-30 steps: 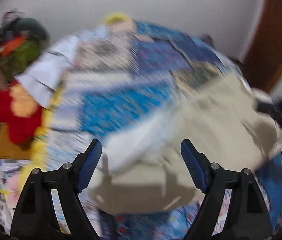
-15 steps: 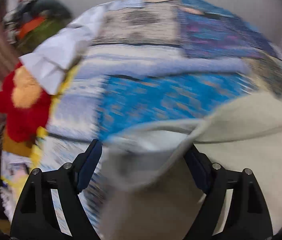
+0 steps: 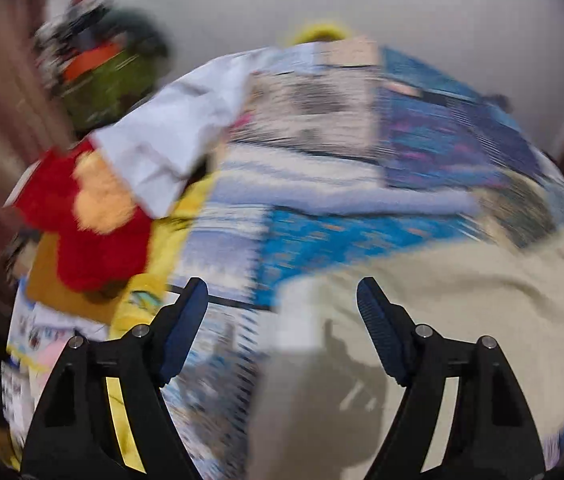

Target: Fold large clothes

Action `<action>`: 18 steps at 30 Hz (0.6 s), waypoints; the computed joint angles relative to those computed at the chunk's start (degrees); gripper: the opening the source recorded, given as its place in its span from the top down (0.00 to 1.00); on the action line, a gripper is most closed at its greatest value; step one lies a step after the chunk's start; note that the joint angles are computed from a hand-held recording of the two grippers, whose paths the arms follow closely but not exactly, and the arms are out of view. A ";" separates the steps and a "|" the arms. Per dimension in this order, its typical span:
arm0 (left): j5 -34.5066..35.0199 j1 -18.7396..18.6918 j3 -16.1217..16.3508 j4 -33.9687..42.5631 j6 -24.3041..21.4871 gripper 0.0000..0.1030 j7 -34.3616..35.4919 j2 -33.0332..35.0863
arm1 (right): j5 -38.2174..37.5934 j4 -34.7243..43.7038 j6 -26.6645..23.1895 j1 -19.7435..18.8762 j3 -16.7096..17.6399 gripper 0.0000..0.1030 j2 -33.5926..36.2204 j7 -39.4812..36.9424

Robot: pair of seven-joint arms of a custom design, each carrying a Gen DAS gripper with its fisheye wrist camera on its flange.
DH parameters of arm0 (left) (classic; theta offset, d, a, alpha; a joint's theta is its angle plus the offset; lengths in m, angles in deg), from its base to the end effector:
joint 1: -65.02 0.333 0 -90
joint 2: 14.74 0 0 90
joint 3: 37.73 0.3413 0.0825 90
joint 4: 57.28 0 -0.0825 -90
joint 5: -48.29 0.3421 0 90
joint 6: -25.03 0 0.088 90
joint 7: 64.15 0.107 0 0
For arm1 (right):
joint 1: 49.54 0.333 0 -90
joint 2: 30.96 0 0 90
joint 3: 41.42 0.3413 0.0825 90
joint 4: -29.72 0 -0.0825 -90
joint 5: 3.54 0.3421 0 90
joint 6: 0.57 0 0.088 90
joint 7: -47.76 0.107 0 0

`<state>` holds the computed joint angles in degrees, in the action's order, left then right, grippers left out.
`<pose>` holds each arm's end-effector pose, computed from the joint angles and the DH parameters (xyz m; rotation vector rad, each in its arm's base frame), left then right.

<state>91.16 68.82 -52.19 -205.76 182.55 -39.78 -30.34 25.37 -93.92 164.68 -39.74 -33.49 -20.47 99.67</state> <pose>0.4001 -0.1068 0.4376 -2.0894 1.5214 -0.4168 0.5541 0.1440 0.4235 -2.2346 1.3096 -0.3609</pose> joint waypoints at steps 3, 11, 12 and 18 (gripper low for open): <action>0.50 -2.83 -2.42 0.65 1.72 0.19 0.47 0.56 | 7.86 2.19 -2.99 -0.82 3.45 0.94 -0.43 -5.96; 1.68 -9.79 -3.51 5.99 5.78 0.17 -2.91 14.54 | -4.69 6.84 -3.43 9.05 -0.14 0.94 6.45 2.37; 3.60 -10.43 -2.90 6.37 5.33 0.17 -4.86 15.71 | -9.46 7.52 -2.55 10.69 -2.18 0.94 7.97 6.18; 10.14 -12.78 1.97 3.28 0.04 0.17 -13.62 13.80 | -20.26 11.14 -1.25 8.79 -7.23 0.94 12.39 16.81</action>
<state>101.30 56.03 -50.23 -202.49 182.59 -53.39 -16.53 5.11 -82.78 163.44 -30.95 -40.72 -8.08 116.48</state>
